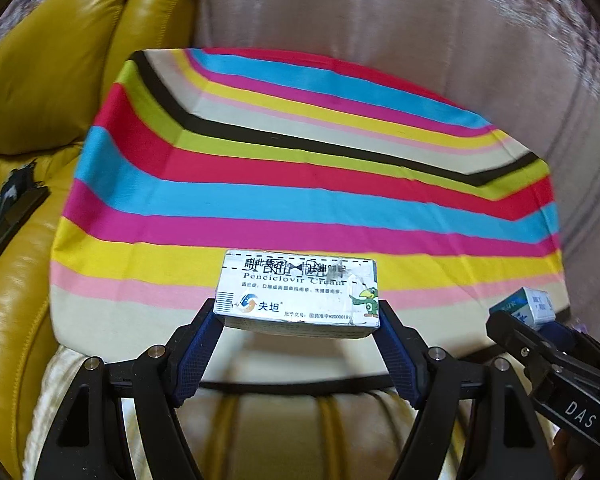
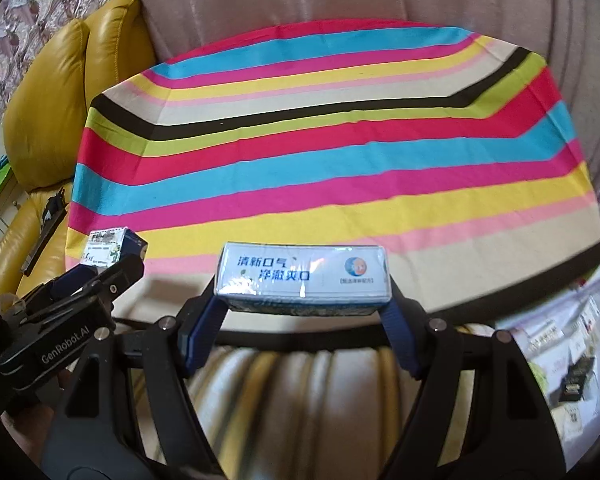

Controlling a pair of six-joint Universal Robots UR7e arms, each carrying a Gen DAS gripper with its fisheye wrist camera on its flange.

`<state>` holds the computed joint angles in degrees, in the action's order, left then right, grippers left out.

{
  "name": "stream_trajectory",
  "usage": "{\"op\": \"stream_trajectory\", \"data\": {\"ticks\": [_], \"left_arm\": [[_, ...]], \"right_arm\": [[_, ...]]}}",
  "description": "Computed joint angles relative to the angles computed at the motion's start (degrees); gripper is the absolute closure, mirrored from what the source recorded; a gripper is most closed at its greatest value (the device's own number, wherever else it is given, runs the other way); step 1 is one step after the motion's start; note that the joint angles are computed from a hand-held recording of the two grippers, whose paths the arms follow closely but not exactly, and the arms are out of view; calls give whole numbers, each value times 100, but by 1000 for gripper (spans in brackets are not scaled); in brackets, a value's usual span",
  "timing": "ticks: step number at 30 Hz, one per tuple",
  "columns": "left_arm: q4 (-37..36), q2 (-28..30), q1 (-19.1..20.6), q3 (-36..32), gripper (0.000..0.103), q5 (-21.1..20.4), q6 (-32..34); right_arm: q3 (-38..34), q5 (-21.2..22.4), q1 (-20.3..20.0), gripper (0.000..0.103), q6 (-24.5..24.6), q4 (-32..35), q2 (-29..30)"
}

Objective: Organize objects
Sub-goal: 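Carry both white boxes into the purple-rimmed box and open both tools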

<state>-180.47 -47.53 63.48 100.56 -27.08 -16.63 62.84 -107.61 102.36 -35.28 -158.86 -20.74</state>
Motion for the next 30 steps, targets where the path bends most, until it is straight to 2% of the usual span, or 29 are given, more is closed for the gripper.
{"op": "stream_trajectory", "data": {"ticks": [14, 30], "left_arm": [[527, 562, -321, -511, 27, -925, 309], [1184, 1332, -533, -1498, 27, -1740, 899]], "right_arm": [[788, -435, -350, 27, 77, -588, -816], [1025, -1240, -645, 28, 88, -1223, -1217]]}}
